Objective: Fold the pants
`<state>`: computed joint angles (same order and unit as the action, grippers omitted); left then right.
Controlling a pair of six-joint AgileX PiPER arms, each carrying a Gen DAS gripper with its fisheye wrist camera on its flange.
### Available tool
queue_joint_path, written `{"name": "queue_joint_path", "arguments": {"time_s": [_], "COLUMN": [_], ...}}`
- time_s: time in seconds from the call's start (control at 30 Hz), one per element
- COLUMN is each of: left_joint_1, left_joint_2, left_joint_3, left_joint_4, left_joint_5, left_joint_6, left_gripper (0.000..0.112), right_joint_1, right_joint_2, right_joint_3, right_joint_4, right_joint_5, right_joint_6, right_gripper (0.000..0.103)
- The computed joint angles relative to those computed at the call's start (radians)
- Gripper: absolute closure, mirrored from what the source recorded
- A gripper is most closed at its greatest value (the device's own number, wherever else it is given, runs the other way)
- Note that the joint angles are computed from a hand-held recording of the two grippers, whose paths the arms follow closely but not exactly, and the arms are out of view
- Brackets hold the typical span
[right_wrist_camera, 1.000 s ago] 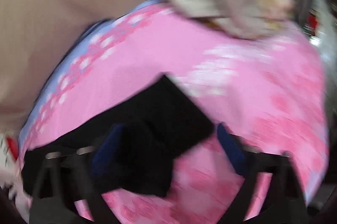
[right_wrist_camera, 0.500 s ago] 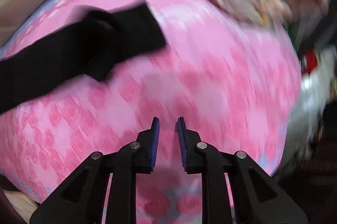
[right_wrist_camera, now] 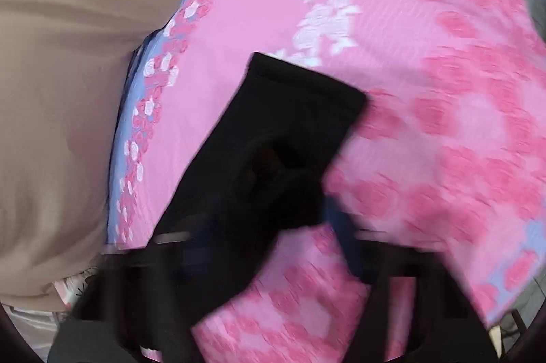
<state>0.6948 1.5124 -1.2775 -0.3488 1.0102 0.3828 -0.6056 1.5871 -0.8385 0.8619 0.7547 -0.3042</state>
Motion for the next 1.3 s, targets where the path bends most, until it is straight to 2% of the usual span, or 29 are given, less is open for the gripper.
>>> {"name": "queue_joint_path", "arguments": {"time_s": [0.07, 0.13, 0.2, 0.23, 0.27, 0.37, 0.43, 0.47, 0.53, 0.57, 0.67, 0.7, 0.73, 0.77, 0.83, 0.93, 1.0, 1.07, 1.1, 1.17, 1.2, 1.23, 1.27, 1.3], "left_joint_1": [0.019, 0.048, 0.095, 0.119, 0.138, 0.180, 0.189, 0.191, 0.197, 0.197, 0.177, 0.165, 0.148, 0.132, 0.104, 0.084, 0.070, 0.064, 0.063, 0.070, 0.069, 0.065, 0.061, 0.056], "left_joint_2": [0.002, -0.001, -0.003, -0.004, -0.004, 0.010, 0.016, 0.014, 0.012, 0.014, 0.024, 0.027, 0.029, 0.029, 0.033, 0.020, 0.013, 0.023, 0.024, 0.020, 0.017, 0.019, 0.024, 0.031], "left_joint_3": [0.000, 0.002, 0.006, 0.013, 0.020, 0.055, 0.066, 0.072, 0.082, 0.083, 0.088, 0.089, 0.095, 0.100, 0.103, 0.112, 0.123, 0.120, 0.118, 0.116, 0.115, 0.112, 0.107, 0.100], "left_joint_4": [-0.005, -0.007, -0.023, -0.033, -0.044, -0.027, -0.004, 0.009, 0.021, 0.027, 0.038, 0.041, 0.053, 0.069, 0.083, 0.085, 0.102, 0.115, 0.119, 0.112, 0.118, 0.128, 0.133, 0.138], "left_joint_5": [0.005, 0.005, 0.007, 0.004, 0.003, -0.013, -0.015, -0.020, -0.027, -0.029, -0.041, -0.048, -0.061, -0.072, -0.075, -0.083, -0.103, -0.101, -0.098, -0.092, -0.095, -0.097, -0.096, -0.092], "left_joint_6": [0.012, 0.026, 0.051, 0.063, 0.074, 0.080, 0.078, 0.076, 0.077, 0.071, 0.063, 0.063, 0.058, 0.043, 0.024, 0.027, 0.026, 0.014, 0.007, 0.015, 0.014, 0.004, -0.005, -0.019], "left_gripper": [0.035, 0.035, 0.035, 0.035, 0.035, 0.034, 0.034, 0.034, 0.034, 0.034, 0.034, 0.034, 0.034, 0.034, 0.034, 0.034, 0.034, 0.034, 0.034, 0.034, 0.034, 0.034, 0.034, 0.034], "right_joint_1": [0.023, -0.001, -0.061, -0.079, -0.074, -0.080, -0.117, -0.121, -0.127, -0.136, -0.089, -0.071, -0.048, -0.019, 0.027, -0.001, -0.005, -0.012, -0.044, -0.108, -0.135, -0.139, -0.119, -0.085], "right_joint_2": [-0.084, -0.254, -0.325, -0.305, -0.245, 0.031, 0.063, 0.020, -0.040, -0.049, 0.005, 0.020, 0.034, 0.034, -0.006, -0.119, -0.067, 0.071, 0.085, 0.047, 0.050, 0.053, 0.054, 0.057], "right_joint_3": [-0.021, -0.027, 0.010, 0.034, 0.055, 0.070, 0.100, 0.136, 0.166, 0.166, 0.102, 0.083, 0.064, 0.051, 0.058, 0.087, 0.070, 0.033, 0.009, 0.009, -0.011, -0.038, -0.063, -0.093], "right_joint_4": [0.050, 0.193, 0.275, 0.265, 0.215, 0.069, 0.151, 0.187, 0.214, 0.243, 0.237, 0.218, 0.160, 0.096, 0.067, 0.185, 0.123, -0.004, -0.007, 0.106, 0.144, 0.142, 0.100, 0.022], "right_joint_5": [0.013, 0.077, 0.127, 0.110, 0.052, -0.058, -0.050, -0.084, -0.104, -0.084, -0.085, -0.101, -0.127, -0.154, -0.197, -0.209, -0.248, -0.229, -0.178, -0.097, -0.036, -0.014, -0.032, -0.060], "right_joint_6": [-0.049, -0.234, -0.409, -0.467, -0.490, -0.454, -0.564, -0.600, -0.612, -0.649, -0.632, -0.616, -0.567, -0.508, -0.504, -0.653, -0.631, -0.526, -0.524, -0.604, -0.622, -0.599, -0.546, -0.471], "right_gripper": [0.091, 0.092, 0.091, 0.090, 0.087, 0.084, 0.074, 0.057, 0.037, 0.036, 0.037, 0.044, 0.066, 0.083, 0.089, 0.089, 0.084, 0.082, 0.083, 0.079, 0.072, 0.045, 0.026, 0.026]}}
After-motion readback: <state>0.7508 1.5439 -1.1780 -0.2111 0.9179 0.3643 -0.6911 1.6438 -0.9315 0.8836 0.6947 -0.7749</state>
